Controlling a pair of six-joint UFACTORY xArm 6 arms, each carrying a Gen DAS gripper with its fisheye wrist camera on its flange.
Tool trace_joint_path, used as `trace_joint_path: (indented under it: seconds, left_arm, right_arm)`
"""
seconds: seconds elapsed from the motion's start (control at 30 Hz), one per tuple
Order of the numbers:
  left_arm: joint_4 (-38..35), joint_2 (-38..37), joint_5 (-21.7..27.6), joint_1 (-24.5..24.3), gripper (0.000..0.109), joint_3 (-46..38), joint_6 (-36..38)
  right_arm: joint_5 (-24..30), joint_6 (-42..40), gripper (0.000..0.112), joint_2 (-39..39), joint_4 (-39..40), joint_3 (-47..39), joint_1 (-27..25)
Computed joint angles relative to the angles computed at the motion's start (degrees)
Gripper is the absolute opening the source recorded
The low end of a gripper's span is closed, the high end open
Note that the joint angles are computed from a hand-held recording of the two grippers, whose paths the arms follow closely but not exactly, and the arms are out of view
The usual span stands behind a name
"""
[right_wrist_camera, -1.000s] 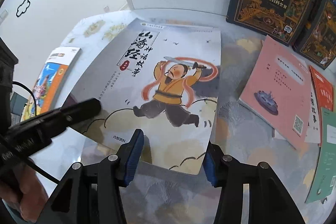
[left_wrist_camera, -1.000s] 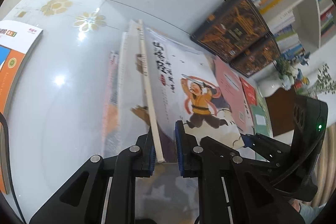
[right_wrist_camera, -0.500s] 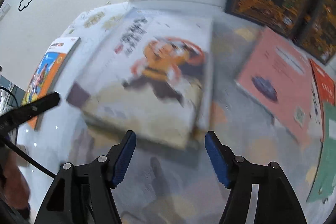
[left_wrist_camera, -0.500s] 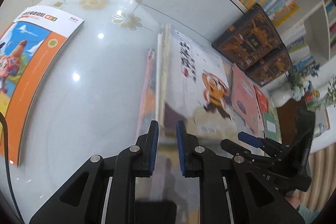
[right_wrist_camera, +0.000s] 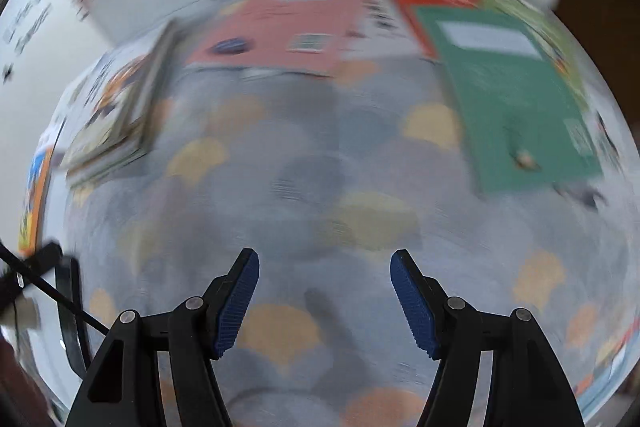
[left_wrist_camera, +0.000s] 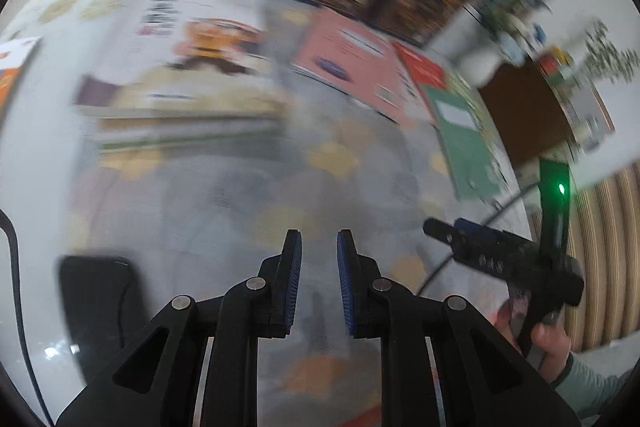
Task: Organize books
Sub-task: 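Move the left gripper back over the table to the green book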
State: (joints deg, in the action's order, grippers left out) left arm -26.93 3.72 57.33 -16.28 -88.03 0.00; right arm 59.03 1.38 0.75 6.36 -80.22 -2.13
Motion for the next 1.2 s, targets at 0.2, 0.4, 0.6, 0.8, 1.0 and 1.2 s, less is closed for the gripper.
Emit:
trace_joint_path:
  seconds: [0.2,0.4,0.6,0.8,1.0,1.2]
  left_arm:
    - [4.6,2.8,1.0,-7.9,0.024,-5.3,-4.3]
    - [8.5,6.5,1.7,-14.8,0.024,-11.4,-9.6]
    - [12.9,11.9,2.5,-19.7,0.024,-20.0,-16.0]
    - [13.2,16.4,1.6,-22.1,0.024,-26.5,-20.2]
    - [16.3,21.9,3.2,-23.9,0.024,-34.8,-24.6]
    - [18.2,29.2,6.6,-24.9,0.024,-45.8,-27.2]
  right_arm:
    - [-1.0,-3.9,0.066,-3.7,1.7,2.6,-6.8]
    - [0.5,-10.8,0.069,-5.5,3.1,2.9,-13.6]
    - [1.4,-16.1,0.069,-3.9,5.6,-0.2,-19.6]
    - [2.6,-19.8,0.069,-1.0,7.8,-5.5,-22.9]
    - [3.5,-23.1,0.069,1.8,9.4,-10.3,-24.9]
    - [3.8,-25.0,0.069,4.7,10.2,-14.2,-26.2]
